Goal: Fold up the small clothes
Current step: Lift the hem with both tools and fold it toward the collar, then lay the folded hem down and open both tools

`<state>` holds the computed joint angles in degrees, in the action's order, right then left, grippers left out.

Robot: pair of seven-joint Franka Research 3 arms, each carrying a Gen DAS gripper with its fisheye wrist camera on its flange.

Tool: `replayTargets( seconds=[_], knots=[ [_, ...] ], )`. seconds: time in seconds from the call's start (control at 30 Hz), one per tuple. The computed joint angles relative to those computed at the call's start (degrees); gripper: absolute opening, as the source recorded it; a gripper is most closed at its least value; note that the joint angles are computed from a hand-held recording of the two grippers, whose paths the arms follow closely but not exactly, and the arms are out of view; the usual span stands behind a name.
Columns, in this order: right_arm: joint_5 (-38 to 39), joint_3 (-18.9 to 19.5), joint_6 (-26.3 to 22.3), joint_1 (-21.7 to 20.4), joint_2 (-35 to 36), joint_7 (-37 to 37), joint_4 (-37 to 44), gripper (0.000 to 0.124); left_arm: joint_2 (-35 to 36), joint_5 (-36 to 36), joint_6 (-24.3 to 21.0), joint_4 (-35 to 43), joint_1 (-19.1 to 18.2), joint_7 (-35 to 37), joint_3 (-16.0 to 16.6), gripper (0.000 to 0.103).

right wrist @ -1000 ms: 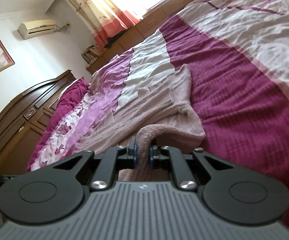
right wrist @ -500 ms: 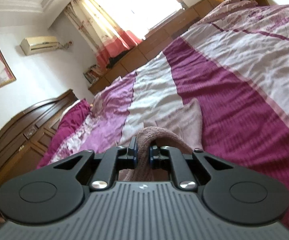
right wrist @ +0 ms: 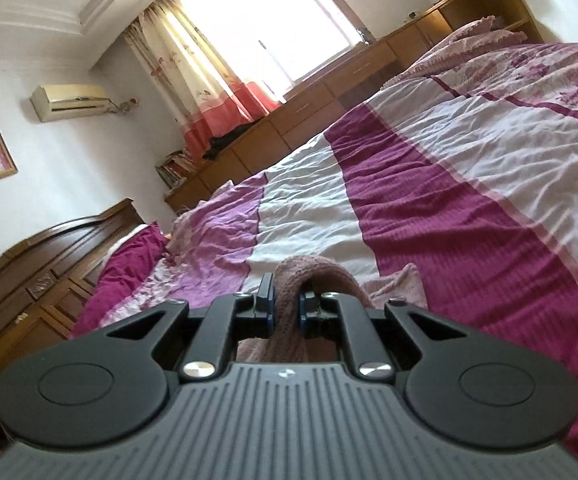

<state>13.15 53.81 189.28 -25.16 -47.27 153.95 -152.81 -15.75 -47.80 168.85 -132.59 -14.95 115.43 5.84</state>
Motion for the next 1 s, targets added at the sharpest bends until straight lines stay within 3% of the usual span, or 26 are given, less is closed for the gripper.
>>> replayTargets(
  seconds=[0.27, 0.5, 0.6, 0.73, 0.87, 1.0],
  knots=[
    [-5.8, 8.7, -4.2, -12.5, 4.9, -0.2, 6.0, 0.012, 9.8, 5.7, 2.5, 5.4, 4.3, -0.3, -4.5, 0.016],
    [-12.1, 13.3, -9.1, -18.5, 11.1, 1.5, 8.5, 0.013, 13.5, 4.4, -1.4, 7.7, 10.0, -1.3, -8.3, 0.02],
    [-13.5, 13.2, -9.7, -18.4, 13.6, 3.8, 8.1, 0.014, 12.9, 3.1, -2.2, 7.2, 11.4, 0.7, -9.2, 0.022],
    [-14.5, 12.2, -7.8, -17.1, 14.6, 6.5, 6.8, 0.024, 10.7, 3.7, -1.4, 5.0, 11.4, 2.3, -9.3, 0.03],
    [-16.2, 8.4, -10.6, -12.8, 14.6, 6.3, 7.2, 0.045, 8.4, 2.3, -2.6, 3.1, 10.2, 5.0, -7.8, 0.032],
    [-18.4, 3.6, -13.5, -6.8, 13.0, 6.8, 6.6, 0.053, 6.7, 3.7, -3.7, 1.2, 9.6, 5.4, -6.7, 0.032]
  ],
)
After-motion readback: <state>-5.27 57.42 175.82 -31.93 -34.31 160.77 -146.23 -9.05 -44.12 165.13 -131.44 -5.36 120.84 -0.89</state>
